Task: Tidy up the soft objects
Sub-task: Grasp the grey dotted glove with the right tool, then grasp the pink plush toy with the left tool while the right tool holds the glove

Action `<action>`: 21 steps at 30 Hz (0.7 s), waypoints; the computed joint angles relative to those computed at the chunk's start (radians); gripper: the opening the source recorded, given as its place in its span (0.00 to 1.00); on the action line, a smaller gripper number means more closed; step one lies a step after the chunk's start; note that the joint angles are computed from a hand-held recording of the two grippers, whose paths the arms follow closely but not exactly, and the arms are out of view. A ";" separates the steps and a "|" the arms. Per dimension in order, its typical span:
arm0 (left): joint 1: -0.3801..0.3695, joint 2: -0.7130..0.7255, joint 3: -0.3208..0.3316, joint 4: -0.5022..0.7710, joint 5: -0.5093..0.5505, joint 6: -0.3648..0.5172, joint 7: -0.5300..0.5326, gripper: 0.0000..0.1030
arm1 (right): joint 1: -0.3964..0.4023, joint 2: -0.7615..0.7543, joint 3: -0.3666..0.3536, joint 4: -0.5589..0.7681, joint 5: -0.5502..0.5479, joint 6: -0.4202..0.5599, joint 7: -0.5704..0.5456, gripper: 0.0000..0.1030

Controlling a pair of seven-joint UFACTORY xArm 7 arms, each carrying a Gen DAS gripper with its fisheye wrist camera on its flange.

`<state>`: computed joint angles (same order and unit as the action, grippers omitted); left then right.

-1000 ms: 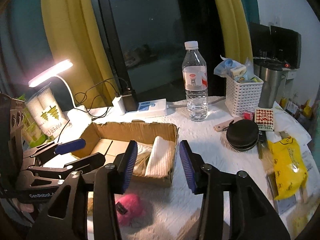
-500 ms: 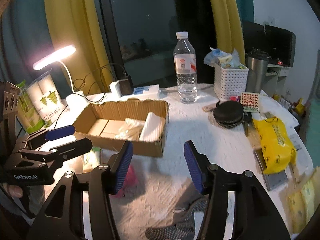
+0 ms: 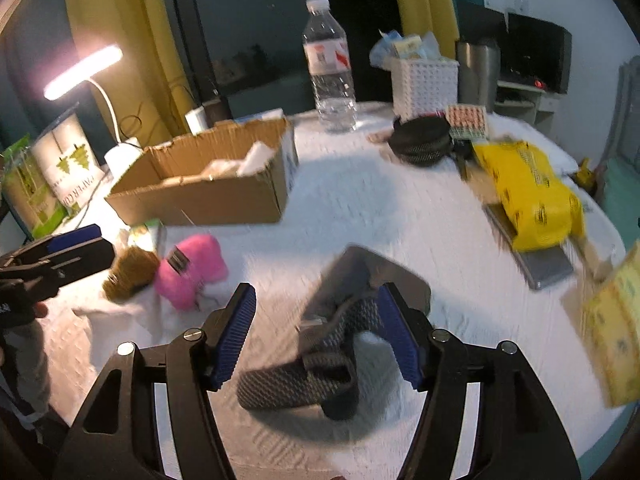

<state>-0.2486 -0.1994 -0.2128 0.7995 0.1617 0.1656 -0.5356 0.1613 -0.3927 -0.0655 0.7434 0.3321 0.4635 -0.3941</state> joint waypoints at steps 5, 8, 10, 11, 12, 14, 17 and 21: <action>0.009 -0.001 -0.009 -0.007 0.022 0.019 -0.015 0.85 | -0.007 0.017 0.007 -0.027 -0.009 -0.010 0.011 0.65; 0.012 0.004 -0.015 0.001 0.040 0.017 -0.028 0.85 | -0.015 0.042 0.015 -0.025 -0.026 -0.013 0.015 0.55; 0.017 0.016 -0.024 0.017 0.062 0.021 -0.039 0.85 | -0.029 0.060 0.024 -0.022 -0.048 -0.022 0.028 0.39; 0.020 0.024 -0.028 0.028 0.077 0.026 -0.046 0.85 | -0.008 0.058 0.000 -0.019 -0.010 -0.019 -0.005 0.32; 0.022 0.034 -0.033 0.041 0.094 0.033 -0.056 0.85 | 0.002 0.057 -0.013 -0.017 0.014 -0.013 -0.029 0.32; 0.024 0.062 -0.040 0.074 0.136 0.049 -0.080 0.85 | 0.006 0.054 -0.022 -0.017 0.036 -0.015 -0.055 0.29; 0.011 0.111 -0.034 0.123 0.187 0.073 -0.112 0.85 | 0.013 0.046 -0.041 -0.013 0.083 -0.008 -0.098 0.28; -0.028 0.176 -0.005 0.184 0.245 0.107 -0.131 0.85 | 0.019 0.032 -0.068 -0.003 0.152 0.001 -0.152 0.28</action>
<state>-0.2766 -0.0236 -0.2178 0.9837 0.4070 0.2722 -0.6667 0.1800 -0.3610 -0.1336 0.7409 0.4843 0.4648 -0.5461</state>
